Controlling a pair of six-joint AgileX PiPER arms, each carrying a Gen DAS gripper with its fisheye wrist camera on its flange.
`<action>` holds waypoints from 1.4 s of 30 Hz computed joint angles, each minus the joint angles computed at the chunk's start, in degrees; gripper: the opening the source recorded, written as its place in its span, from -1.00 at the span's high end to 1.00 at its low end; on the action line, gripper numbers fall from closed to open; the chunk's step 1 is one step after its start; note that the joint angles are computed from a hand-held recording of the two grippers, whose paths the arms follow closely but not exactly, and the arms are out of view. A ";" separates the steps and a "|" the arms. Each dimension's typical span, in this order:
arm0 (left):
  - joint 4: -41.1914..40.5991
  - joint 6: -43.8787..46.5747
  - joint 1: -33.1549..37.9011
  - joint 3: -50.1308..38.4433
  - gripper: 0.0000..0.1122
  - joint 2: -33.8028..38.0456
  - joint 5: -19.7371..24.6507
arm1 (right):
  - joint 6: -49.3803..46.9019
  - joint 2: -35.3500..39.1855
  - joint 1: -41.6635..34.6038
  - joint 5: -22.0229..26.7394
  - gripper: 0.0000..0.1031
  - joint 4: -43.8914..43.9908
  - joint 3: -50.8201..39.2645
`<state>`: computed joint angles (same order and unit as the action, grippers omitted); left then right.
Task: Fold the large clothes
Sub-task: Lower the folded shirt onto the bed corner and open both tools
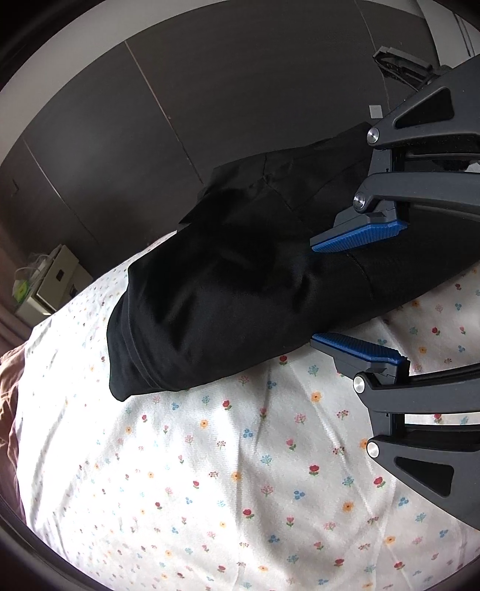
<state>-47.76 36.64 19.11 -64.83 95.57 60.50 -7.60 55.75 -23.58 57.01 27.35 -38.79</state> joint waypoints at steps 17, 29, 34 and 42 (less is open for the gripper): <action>1.17 -1.10 -3.17 -9.60 0.10 10.27 -2.08 | 2.20 5.42 0.23 -13.48 -0.41 7.33 3.05; 0.90 -1.67 -3.32 -18.91 -0.02 19.36 -1.94 | -35.02 19.76 -12.57 -9.96 0.06 41.53 10.21; 2.51 -1.67 -5.15 -23.70 -0.02 22.38 -1.38 | -38.26 15.31 -14.14 -9.93 0.75 44.36 12.22; 1.96 -3.03 -8.28 -28.31 -0.02 24.80 -1.68 | -32.38 8.87 -15.48 -10.53 0.78 38.41 13.09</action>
<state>-45.80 33.61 10.83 -93.14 120.37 58.82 -39.97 64.62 -39.07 46.48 65.76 -25.70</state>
